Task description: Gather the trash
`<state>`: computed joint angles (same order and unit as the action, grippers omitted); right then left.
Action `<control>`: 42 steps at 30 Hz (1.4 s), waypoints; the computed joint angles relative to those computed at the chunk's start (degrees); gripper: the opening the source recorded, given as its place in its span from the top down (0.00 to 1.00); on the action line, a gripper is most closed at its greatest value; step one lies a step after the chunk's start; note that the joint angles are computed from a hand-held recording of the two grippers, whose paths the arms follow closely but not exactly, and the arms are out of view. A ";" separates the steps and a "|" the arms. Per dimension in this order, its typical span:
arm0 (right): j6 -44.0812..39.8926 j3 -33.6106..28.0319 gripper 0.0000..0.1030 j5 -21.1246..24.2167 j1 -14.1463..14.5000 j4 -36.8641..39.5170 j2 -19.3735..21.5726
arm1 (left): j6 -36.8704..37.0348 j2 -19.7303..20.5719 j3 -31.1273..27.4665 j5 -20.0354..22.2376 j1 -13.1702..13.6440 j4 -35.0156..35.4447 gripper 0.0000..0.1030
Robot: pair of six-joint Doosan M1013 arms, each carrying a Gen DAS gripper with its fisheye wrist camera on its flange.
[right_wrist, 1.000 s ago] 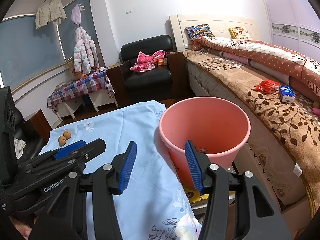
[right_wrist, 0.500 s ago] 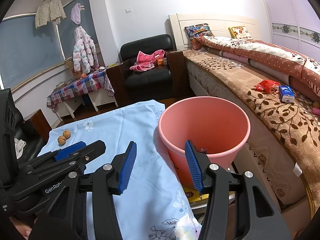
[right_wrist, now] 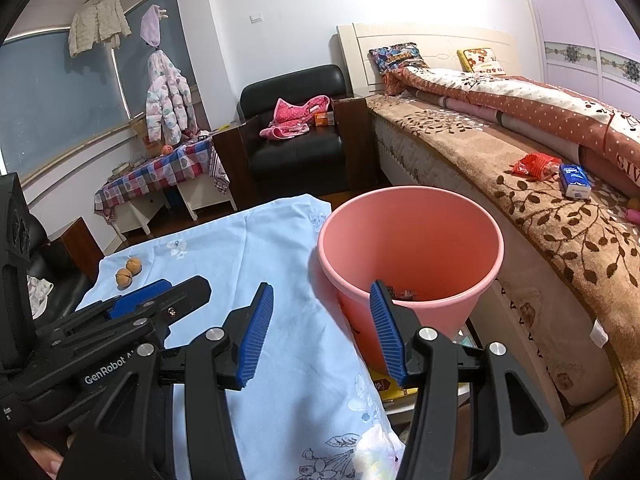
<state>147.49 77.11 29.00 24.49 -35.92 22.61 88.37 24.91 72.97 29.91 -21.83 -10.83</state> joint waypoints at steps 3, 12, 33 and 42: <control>-0.33 0.02 0.50 -0.02 -0.05 0.43 -0.01 | 0.04 0.01 -0.03 0.05 0.01 -0.07 0.51; -0.11 0.60 0.50 -0.26 0.06 0.33 -0.20 | 0.59 -0.08 0.22 -0.09 0.02 -0.31 0.54; 0.13 0.84 0.50 -0.27 0.10 0.33 -0.22 | 0.46 -0.09 0.15 0.13 -0.06 -0.14 0.54; -0.07 0.99 0.50 -0.22 0.12 0.58 -0.32 | 0.19 -0.09 0.17 0.18 -0.10 0.06 0.54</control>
<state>147.42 78.09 28.78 24.62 -35.33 22.29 88.56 24.83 73.14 30.09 -21.93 -10.78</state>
